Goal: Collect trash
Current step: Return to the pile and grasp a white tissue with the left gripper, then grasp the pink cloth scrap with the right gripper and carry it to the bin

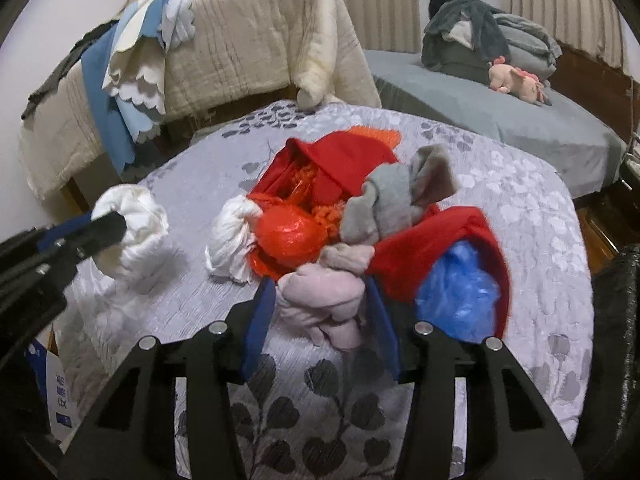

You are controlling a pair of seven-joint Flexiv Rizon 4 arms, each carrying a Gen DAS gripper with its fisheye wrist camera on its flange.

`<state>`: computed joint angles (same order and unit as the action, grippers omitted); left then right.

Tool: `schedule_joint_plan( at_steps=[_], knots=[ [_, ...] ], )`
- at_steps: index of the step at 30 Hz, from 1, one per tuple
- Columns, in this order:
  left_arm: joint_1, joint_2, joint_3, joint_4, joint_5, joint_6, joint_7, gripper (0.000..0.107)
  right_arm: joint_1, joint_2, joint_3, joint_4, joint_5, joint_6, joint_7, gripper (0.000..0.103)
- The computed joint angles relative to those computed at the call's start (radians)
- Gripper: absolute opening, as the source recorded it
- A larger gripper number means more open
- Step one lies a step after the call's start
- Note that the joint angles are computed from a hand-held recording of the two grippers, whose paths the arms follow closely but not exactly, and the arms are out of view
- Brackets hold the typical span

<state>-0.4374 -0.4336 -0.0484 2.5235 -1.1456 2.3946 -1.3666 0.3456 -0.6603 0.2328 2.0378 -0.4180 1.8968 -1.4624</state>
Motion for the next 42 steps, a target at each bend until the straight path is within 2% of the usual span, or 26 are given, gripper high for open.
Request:
schedule_joint_plan(
  at_steps=[1, 5, 15, 24, 31, 42],
  knots=[
    [0.002, 0.001, 0.001, 0.002, 0.005, 0.0, -0.004, 0.02, -0.005, -0.004, 0.008, -0.005, -0.009, -0.011, -0.002, 0.041],
    [0.006, 0.006, 0.004, 0.011, 0.01, 0.004, -0.013, 0.02, 0.003, 0.0, 0.009, 0.002, -0.013, -0.011, -0.015, 0.038],
    [-0.012, 0.025, -0.01, -0.005, -0.026, 0.03, 0.025, 0.02, -0.166, 0.039, 0.155, 0.029, -0.112, 0.012, 0.03, 0.038],
    [-0.032, 0.033, -0.036, -0.069, -0.054, 0.052, 0.108, 0.02, -0.276, 0.099, 0.171, 0.055, -0.22, 0.086, 0.143, 0.038],
    [-0.045, 0.017, -0.055, -0.141, -0.037, 0.045, 0.153, 0.02, -0.33, 0.146, 0.108, 0.079, -0.29, 0.143, 0.244, 0.038],
    [-0.077, -0.042, -0.071, -0.296, 0.034, -0.007, 0.235, 0.02, -0.339, 0.211, -0.047, 0.131, -0.226, 0.195, 0.254, 0.038]
  ],
)
